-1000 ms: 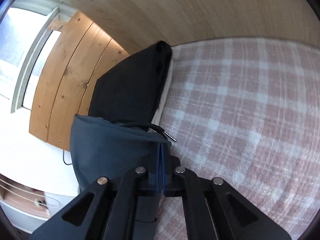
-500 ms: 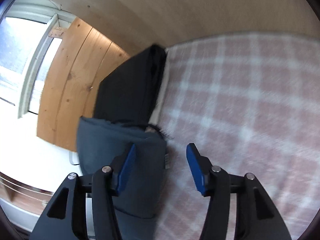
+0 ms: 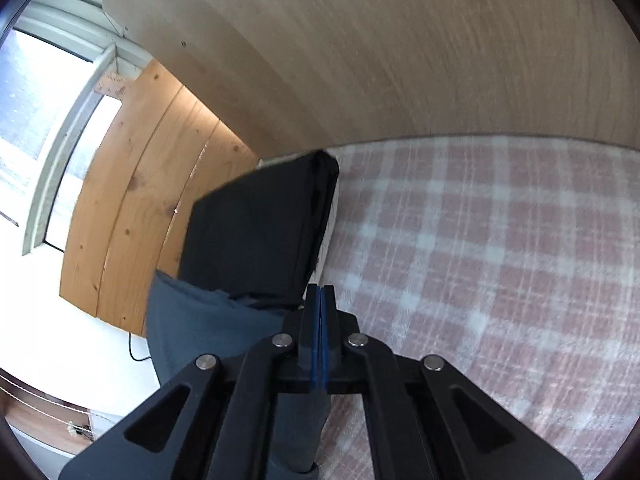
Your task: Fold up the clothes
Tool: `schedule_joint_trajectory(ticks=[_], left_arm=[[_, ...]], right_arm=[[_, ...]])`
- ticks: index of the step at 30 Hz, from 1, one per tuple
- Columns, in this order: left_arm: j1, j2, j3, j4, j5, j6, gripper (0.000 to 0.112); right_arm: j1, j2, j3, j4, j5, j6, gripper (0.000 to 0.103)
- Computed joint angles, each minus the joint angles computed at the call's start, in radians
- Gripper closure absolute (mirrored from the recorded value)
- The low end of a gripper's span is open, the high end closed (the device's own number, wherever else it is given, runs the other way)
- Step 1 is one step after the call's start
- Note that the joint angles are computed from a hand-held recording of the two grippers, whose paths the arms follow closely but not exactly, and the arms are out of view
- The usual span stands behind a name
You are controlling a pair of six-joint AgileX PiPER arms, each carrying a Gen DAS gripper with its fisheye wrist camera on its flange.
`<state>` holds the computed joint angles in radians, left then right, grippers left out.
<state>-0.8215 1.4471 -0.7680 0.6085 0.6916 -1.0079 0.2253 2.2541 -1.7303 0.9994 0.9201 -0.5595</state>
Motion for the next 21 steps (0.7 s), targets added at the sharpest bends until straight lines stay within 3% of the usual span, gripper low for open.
schedule_joint_trajectory(ticks=[1,3,4,6,7,11,12,13,16,19,21], left_arm=[[-0.014,-0.010,0.001,0.024,0.010,-0.021,0.110],[-0.065,-0.033,0.004,0.084,0.057,-0.070,0.108],[-0.087,-0.040,0.008,0.113,0.077,-0.096,0.108],[-0.078,-0.061,0.021,0.099,0.062,-0.099,0.108],[-0.073,-0.067,0.026,0.093,0.058,-0.099,0.110],[-0.062,-0.084,0.047,0.087,0.040,-0.113,0.111],[-0.049,-0.076,0.049,0.080,0.021,-0.106,0.112],[-0.033,-0.064,0.050,0.070,0.000,-0.093,0.112],[0.019,-0.039,0.070,0.018,-0.070,-0.032,0.112],[-0.002,-0.012,0.100,0.085,-0.093,-0.116,0.112],[0.007,-0.016,0.093,0.051,-0.093,-0.093,0.112]], right_arm=[[-0.007,-0.015,0.019,-0.008,-0.012,0.004,0.098],[-0.043,-0.002,0.021,0.048,0.075,-0.018,0.093],[-0.059,0.001,0.036,0.084,0.117,-0.038,0.082],[-0.057,-0.019,0.099,0.103,0.101,-0.064,0.060],[-0.045,-0.018,0.111,0.096,0.086,-0.059,0.057],[-0.019,0.075,0.048,0.123,0.143,0.000,0.063],[-0.016,0.091,0.037,0.146,0.153,0.002,0.085],[-0.013,0.105,0.023,0.166,0.166,0.004,0.096],[0.019,0.034,0.065,0.143,0.077,-0.031,0.098],[0.039,-0.018,0.057,0.081,0.006,-0.020,0.099],[0.042,0.000,0.008,0.038,0.036,0.018,0.099]])
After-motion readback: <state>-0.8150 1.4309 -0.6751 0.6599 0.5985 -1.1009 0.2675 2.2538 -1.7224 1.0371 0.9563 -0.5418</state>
